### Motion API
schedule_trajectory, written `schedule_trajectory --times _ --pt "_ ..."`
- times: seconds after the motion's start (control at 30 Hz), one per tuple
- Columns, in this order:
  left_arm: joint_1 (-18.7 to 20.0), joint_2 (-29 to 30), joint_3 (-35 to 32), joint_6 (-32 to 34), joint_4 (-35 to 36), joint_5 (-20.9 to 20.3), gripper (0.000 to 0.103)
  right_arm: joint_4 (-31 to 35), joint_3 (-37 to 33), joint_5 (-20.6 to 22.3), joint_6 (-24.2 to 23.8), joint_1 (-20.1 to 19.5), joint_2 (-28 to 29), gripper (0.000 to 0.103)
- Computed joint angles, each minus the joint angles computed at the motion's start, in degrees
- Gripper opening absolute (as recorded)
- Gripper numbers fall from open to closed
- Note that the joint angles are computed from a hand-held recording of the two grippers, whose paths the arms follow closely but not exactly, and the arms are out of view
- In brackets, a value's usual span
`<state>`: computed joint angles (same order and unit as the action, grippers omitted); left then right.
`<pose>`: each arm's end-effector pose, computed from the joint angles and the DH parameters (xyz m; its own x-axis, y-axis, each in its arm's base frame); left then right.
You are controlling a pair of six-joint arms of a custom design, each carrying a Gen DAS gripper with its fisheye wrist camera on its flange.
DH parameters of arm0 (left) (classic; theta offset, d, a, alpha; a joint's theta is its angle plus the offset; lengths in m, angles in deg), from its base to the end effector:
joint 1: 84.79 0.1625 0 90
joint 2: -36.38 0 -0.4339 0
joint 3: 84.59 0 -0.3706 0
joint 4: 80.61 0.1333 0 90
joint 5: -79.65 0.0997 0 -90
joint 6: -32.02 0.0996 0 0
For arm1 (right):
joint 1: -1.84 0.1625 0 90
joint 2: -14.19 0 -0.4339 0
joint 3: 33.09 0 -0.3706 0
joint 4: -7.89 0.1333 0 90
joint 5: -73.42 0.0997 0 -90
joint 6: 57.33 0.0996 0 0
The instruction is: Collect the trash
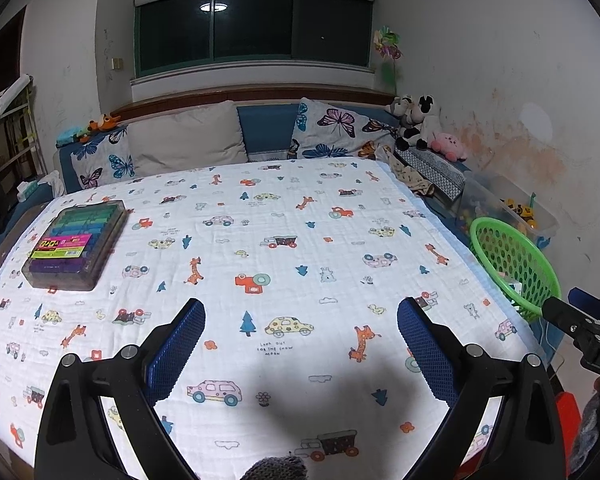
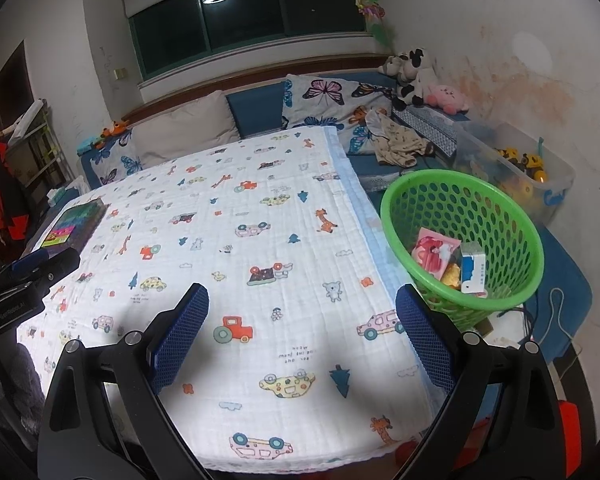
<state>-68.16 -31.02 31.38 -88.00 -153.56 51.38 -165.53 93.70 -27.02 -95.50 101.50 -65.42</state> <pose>-0.3298 -0.3292 0.1749 -0.6592 -0.4442 -0.6068 0.3503 0.5326 -0.7705 0.1922 -0.4425 0.2974 -0.6927 -0.5381 0.4802 -0.7167 0.5884 -0.3744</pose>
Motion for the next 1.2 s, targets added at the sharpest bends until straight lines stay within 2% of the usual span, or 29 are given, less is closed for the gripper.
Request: schedule_trajectory --times 1.2 --pt "0.5 -0.2 1.0 1.5 -1.6 -0.4 0.094 -0.2 0.4 -0.1 0.1 0.0 0.3 0.094"
